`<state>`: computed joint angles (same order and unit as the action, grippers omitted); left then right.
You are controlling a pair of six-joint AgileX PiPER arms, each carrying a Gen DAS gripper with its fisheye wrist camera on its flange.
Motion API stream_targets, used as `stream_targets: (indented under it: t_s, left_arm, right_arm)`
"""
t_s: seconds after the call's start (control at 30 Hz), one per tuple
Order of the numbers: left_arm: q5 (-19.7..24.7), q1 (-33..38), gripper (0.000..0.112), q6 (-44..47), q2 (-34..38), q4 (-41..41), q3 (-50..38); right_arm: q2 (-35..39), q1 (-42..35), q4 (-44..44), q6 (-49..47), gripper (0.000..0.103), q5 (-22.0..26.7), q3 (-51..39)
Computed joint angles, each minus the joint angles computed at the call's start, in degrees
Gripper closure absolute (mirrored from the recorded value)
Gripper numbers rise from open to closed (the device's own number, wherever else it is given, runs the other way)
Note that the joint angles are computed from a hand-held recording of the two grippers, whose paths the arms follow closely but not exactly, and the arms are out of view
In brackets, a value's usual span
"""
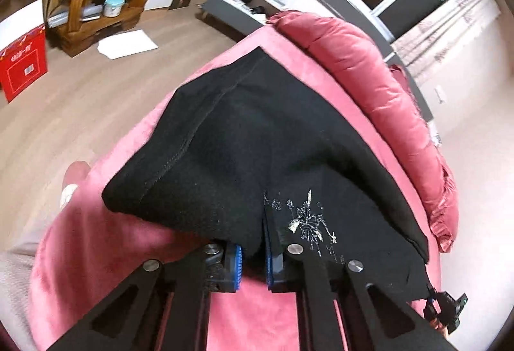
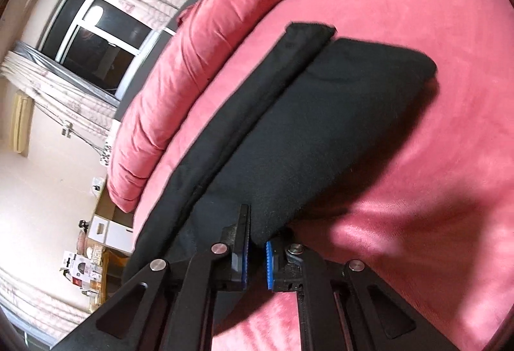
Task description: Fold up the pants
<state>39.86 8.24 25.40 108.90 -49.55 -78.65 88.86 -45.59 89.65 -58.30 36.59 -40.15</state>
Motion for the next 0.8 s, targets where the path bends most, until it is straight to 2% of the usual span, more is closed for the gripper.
stream_targets:
  t_s: [0.17, 0.27, 0.33, 0.43, 0.47, 0.53, 0.6, 0.67, 0.73, 0.8]
  left_arm:
    - [2.8, 3.5, 0.104, 4.6, -3.7, -1.5, 4.2]
    - [2.7, 5.0, 0.104, 7.5, -4.5, -1.4, 7.2]
    - [1.7, 5.0, 0.103, 8.6, -4.7, -0.5, 9.8]
    - [0.1, 4.0, 0.102, 6.7, -2.5, 0.8, 10.6]
    - [-0.5, 3.8, 0.1, 5.2, -1.7, 1.7, 10.5]
    - [-0.7, 4.4, 0.099, 6.9, -1.1, -1.6, 11.3]
    - [0.3, 5.3, 0.092, 6.6, -0.2, -3.2, 10.9]
    - [1.3, 5.9, 0.088, 6.1, 1.1, -4.8, 9.6]
    - [1.8, 6.5, 0.087, 5.9, 2.2, -6.7, 9.0]
    - [1.3, 6.5, 0.087, 5.3, 3.2, -7.7, 8.2]
  right_arm:
    - [-7.0, -3.1, -4.2, 1.4, 0.096, 1.4, 4.2]
    - [-10.7, -8.2, -6.1, 1.1, 0.096, 5.1, 9.2]
    - [-11.1, -10.5, -7.6, 0.6, 0.096, 5.9, 11.5]
    - [-7.6, -12.8, -8.8, -1.3, 0.096, 6.4, 13.6]
    - [-5.7, -13.2, -7.9, -2.3, 0.094, 6.3, 14.2]
    - [-4.2, -13.5, -6.4, -3.7, 0.092, 6.4, 14.6]
    - [-3.9, -13.9, -5.2, -4.6, 0.085, 7.0, 14.3]
    - [-3.8, -14.3, -4.5, -5.3, 0.068, 7.7, 13.9]
    - [-3.3, -15.4, -3.0, -5.9, 0.063, 8.2, 13.3]
    - [-2.7, -16.3, -1.4, -5.5, 0.063, 7.4, 12.6]
